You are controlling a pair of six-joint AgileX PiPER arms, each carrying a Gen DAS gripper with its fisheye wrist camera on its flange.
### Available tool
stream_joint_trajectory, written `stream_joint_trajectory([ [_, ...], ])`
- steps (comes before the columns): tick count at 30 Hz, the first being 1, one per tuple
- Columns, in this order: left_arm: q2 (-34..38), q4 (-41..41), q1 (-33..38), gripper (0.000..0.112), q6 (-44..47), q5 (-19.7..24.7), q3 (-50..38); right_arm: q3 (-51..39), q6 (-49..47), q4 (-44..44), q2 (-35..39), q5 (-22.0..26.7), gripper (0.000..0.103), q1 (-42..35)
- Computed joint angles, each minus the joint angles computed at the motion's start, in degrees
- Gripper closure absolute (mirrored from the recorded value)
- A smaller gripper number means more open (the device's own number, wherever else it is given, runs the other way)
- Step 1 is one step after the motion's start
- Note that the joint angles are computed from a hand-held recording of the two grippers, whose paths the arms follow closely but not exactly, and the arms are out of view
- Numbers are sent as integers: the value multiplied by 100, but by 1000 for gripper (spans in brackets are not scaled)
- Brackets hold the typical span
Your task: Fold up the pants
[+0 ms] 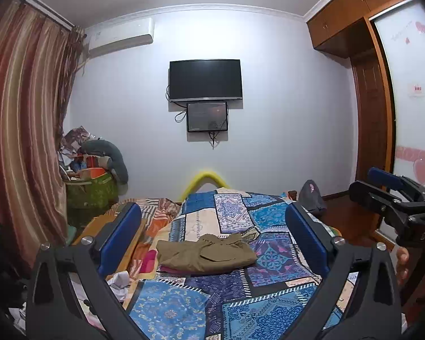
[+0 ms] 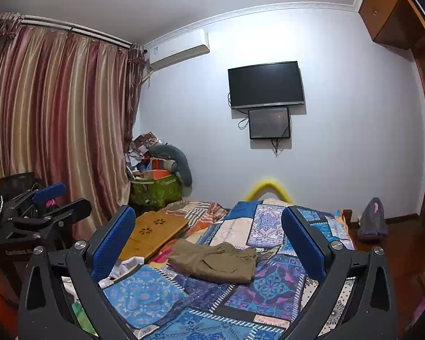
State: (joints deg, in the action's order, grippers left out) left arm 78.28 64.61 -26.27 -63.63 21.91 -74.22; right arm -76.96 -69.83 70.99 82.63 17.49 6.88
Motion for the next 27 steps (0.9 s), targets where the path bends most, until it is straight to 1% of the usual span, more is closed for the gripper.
stream_joint_trajectory([
  [1, 7, -89, 31, 10, 70, -45, 4, -13, 34, -46, 1, 3, 0, 10],
  [3, 11, -244, 68, 10, 181, -102, 17, 97, -190, 153, -46, 4, 0, 2],
  [5, 18, -333, 83, 10, 235, -122, 19, 72, -119, 74, -41, 16, 0, 6],
  [8, 56, -695, 199, 10, 549, -223, -24, 63, -87, 46, -47, 38, 0, -12],
  [15, 66, -768, 279, 10, 535, -332, 57, 90, 41, -96, -46, 18, 0, -4],
  [21, 81, -991, 363, 10, 670, -396, 52, 65, 340, -429, -62, 29, 0, 6],
  [27, 92, -1240, 416, 10, 875, -451, 32, 61, 479, -564, -75, 22, 0, 24],
])
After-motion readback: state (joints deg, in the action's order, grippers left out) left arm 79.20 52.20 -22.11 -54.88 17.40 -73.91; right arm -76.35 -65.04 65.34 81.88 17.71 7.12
